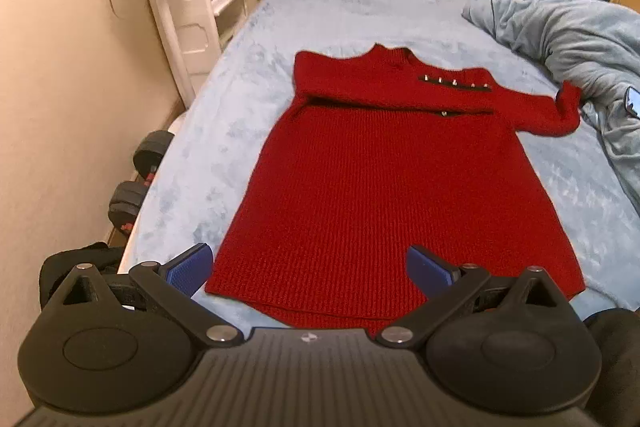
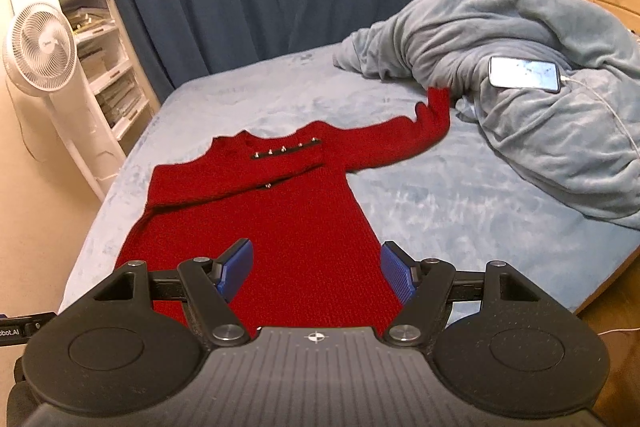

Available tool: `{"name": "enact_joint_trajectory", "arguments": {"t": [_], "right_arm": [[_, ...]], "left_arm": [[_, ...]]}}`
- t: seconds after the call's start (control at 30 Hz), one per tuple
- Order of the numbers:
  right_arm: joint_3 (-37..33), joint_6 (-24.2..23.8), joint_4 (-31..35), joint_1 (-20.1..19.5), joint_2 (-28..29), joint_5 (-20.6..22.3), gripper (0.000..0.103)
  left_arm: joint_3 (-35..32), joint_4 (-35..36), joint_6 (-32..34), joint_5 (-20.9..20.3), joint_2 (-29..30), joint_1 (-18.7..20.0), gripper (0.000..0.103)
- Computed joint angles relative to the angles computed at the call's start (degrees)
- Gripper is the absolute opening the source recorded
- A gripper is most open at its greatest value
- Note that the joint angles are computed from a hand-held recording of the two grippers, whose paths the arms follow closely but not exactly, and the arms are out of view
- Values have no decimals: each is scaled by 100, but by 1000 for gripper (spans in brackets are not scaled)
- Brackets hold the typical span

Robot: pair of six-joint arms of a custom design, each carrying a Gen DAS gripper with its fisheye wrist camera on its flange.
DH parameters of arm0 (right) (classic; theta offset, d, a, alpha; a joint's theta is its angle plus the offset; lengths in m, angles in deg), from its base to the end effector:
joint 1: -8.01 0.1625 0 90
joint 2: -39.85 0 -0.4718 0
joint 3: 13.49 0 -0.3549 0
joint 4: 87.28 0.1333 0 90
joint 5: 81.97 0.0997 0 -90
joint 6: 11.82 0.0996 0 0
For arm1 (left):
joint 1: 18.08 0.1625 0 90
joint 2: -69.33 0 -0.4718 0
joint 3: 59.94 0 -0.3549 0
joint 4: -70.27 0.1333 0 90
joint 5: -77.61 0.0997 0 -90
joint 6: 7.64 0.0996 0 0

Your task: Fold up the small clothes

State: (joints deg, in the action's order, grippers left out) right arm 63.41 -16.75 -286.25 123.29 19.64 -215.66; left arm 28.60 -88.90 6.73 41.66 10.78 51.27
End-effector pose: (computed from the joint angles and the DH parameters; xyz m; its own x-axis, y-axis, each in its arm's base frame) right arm 0.3810 -0.6557 0.0637 -0.8614 0.1371 0.4890 -0.3365 0.5671 -0.7518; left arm -0.0353 -0.7003 0.4053 -0.6390 -0.0830 -0.7647 0.4459 0.7701 -0.4563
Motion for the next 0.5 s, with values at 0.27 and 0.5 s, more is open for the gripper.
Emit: {"name": "enact_joint_trajectory", "arguments": {"t": [0.27, 0.5], "right_arm": [[-371, 231, 568, -216, 114, -29, 72], [-679, 346, 891, -399, 207, -60, 72]], "left_arm": [[-511, 483, -69, 72, 409, 130, 103], [-1018, 918, -138, 121, 766, 220, 103]]}}
